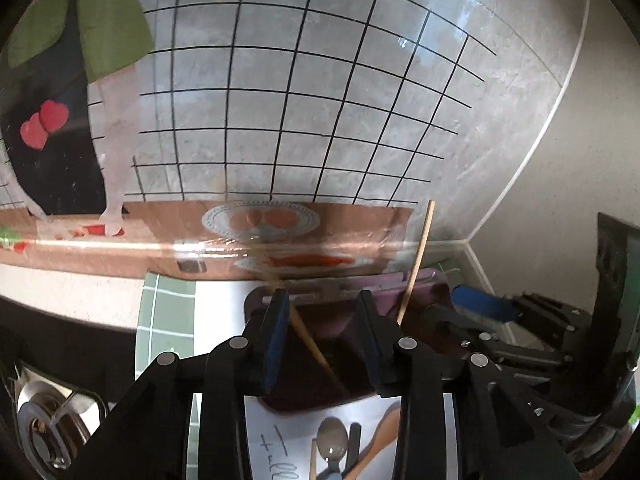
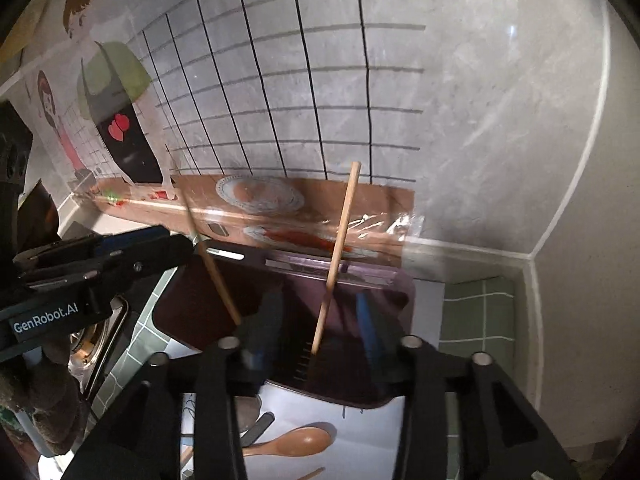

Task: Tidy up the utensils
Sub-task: 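Lower both chopsticks into the purple holder and open both grippers, then grasp the white plastic spoon by its handle with the right gripper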

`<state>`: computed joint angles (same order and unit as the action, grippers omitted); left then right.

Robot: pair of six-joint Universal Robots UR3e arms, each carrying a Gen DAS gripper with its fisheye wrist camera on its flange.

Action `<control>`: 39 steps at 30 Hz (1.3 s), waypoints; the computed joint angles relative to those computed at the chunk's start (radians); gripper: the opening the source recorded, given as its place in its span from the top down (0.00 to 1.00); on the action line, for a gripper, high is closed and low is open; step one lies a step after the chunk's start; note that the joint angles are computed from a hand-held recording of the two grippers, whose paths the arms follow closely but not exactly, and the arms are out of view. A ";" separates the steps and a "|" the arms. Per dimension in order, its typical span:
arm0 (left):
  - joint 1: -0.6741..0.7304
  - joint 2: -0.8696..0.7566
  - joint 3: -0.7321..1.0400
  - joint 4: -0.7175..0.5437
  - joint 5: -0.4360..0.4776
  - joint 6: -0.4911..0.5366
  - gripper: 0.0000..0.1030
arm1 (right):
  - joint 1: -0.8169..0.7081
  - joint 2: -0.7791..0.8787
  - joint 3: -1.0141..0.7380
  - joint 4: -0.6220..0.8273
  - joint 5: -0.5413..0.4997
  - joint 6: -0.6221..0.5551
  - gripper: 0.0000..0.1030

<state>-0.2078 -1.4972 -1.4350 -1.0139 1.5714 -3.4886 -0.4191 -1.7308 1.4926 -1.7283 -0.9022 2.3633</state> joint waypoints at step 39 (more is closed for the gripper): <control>-0.627 0.502 -0.302 -0.525 0.359 -0.618 0.30 | -0.044 -0.565 0.539 0.386 -0.231 -0.662 0.48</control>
